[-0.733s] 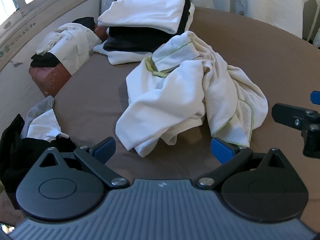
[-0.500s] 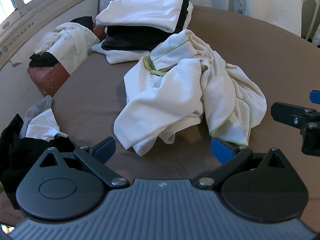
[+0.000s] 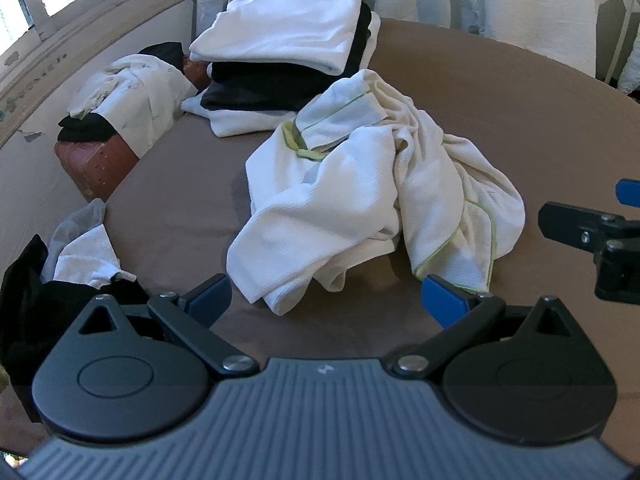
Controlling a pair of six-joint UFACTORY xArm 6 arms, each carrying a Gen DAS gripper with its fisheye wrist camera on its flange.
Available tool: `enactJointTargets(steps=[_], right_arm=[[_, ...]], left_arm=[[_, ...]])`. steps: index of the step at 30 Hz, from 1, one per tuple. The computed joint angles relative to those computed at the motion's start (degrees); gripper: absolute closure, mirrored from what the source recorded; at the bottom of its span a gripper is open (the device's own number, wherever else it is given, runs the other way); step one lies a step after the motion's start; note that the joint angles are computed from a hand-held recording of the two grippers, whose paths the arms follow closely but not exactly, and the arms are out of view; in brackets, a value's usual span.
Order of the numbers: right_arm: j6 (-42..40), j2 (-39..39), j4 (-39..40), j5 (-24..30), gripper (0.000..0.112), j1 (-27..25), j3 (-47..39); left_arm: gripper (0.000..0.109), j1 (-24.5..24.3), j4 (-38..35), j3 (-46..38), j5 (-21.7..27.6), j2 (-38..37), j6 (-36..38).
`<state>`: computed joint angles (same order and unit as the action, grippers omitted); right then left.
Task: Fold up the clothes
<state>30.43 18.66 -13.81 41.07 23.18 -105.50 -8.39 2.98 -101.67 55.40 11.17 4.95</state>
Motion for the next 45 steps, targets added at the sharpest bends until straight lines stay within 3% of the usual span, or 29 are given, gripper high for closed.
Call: enactJointTargets(steps=[45], right_arm=[[-0.40,0.62,0.63,0.84,0.009,0.00,-0.21]], left_arm=[[0.006,-1.00,2.98,1.98,-1.08,-1.55,0.28]])
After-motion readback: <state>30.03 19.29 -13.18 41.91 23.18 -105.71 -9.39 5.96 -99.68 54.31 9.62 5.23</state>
